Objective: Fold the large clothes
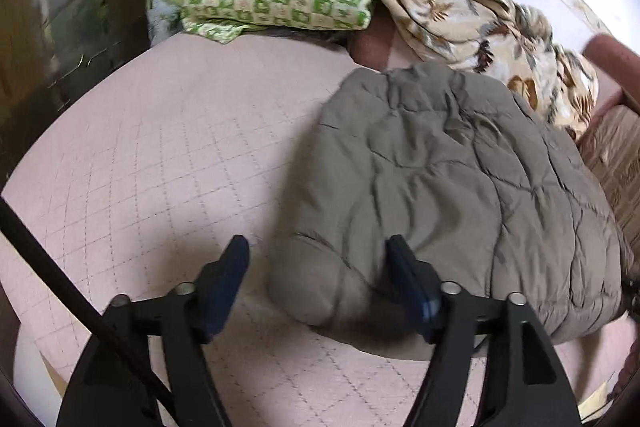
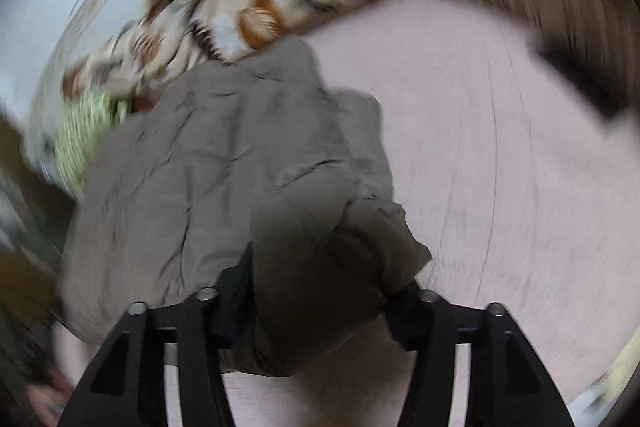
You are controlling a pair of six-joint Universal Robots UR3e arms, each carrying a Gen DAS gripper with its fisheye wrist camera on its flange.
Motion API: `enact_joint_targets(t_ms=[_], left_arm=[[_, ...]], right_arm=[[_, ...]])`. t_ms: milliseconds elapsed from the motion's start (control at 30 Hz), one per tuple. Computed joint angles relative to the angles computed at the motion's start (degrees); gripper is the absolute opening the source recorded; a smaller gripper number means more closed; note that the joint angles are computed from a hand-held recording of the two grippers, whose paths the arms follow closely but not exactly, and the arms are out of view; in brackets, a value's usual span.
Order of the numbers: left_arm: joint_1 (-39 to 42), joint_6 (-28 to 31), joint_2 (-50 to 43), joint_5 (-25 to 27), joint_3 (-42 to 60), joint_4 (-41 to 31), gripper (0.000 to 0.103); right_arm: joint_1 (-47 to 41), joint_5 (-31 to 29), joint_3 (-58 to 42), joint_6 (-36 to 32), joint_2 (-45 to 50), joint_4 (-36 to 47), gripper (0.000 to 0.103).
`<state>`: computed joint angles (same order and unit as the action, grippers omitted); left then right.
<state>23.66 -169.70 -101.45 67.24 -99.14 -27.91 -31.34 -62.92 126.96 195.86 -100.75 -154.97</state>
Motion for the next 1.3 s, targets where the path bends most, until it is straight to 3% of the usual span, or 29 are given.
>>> enact_joint_targets(t_ms=[100,200,400,533,633,767,900,933,1067,1167,1300], left_arm=[[1.80,-2.80,1.54,0.15,-2.99,3.60,0.075],[0.99,-5.79,1.97,5.41,-5.13,9.80,0.075],[-1.25,-6.34,2.54,6.94,-7.30,18.28,0.075],[-7.08,-2.48,2.07,6.88,-8.57,22.50,0.075],[-12.60,0.89,-0.29,9.33,-7.48,23.25,0.075],[-17.52,1.81,-4.98,14.34,-2.99,19.27,0.075],[-18.53,2.08,-6.78,15.61,-1.36,18.39,0.076],[-18.79,2.06,-6.91,15.95,-1.38,18.76,0.076],[-19.06,1.61,-5.88,16.55,-3.63,22.75,0.076],[-19.39,1.81,-5.33,16.20,-4.66,25.68,0.076],[-20.61,2.88,-5.42,16.23,-5.19,27.66,0.076]], right_arm=[[-10.25,10.54,7.50,1.28,-6.74,2.46,0.077],[-12.46,11.04,10.68,1.95,-12.05,3.94,0.077],[-13.15,2.08,11.37,3.30,-21.36,5.12,0.077],[-0.54,-6.80,6.97,2.31,-14.34,-8.95,0.077],[9.33,-15.13,0.77,1.03,-5.06,-11.04,0.066],[9.41,-13.74,-1.48,2.20,0.95,-7.55,0.065],[5.18,-8.61,0.22,2.53,1.84,-5.64,0.065],[5.75,-9.86,0.09,2.72,1.70,-5.87,0.065],[18.17,-28.54,-2.85,1.64,2.75,-12.35,0.065],[24.95,-33.55,-5.61,-2.58,6.61,-18.76,0.065],[30.44,-34.37,-10.79,-4.96,12.94,-19.13,0.065]])
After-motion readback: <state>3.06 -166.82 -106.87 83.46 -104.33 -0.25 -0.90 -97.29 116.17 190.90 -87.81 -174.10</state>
